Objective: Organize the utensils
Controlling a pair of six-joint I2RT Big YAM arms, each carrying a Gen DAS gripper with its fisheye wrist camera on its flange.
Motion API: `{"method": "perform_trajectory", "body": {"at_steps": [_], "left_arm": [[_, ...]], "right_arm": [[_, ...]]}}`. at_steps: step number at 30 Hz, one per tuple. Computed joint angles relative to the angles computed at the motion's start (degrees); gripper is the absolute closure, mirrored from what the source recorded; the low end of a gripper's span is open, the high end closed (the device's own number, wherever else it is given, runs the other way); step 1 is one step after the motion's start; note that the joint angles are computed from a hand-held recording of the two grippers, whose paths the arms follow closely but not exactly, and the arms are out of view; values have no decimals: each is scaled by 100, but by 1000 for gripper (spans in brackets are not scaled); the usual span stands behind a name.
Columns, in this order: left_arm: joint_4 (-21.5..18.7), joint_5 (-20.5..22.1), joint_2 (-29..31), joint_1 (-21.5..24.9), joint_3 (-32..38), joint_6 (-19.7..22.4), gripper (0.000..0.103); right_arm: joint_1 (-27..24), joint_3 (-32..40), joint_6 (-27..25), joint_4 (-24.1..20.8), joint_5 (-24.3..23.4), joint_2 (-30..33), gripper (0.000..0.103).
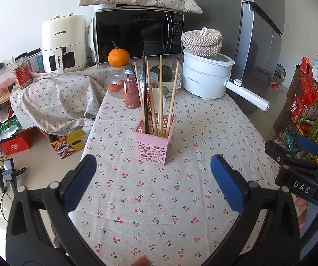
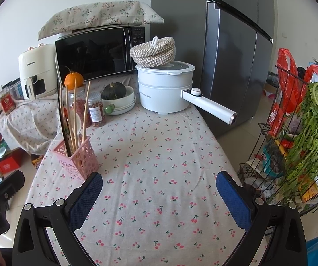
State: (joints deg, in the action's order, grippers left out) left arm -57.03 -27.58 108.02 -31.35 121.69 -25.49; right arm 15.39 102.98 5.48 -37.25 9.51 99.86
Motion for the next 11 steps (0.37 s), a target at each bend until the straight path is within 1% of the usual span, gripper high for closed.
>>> {"method": "perform_trajectory", "body": {"at_steps": [6, 11], "left_arm": [[-7, 67, -2, 10, -3, -18, 1], [64, 168, -31, 4, -43, -16, 1]], "right_arm": [[3, -2, 5, -4, -14, 4, 0], [-5, 18, 8, -25, -39, 14, 0]]}}
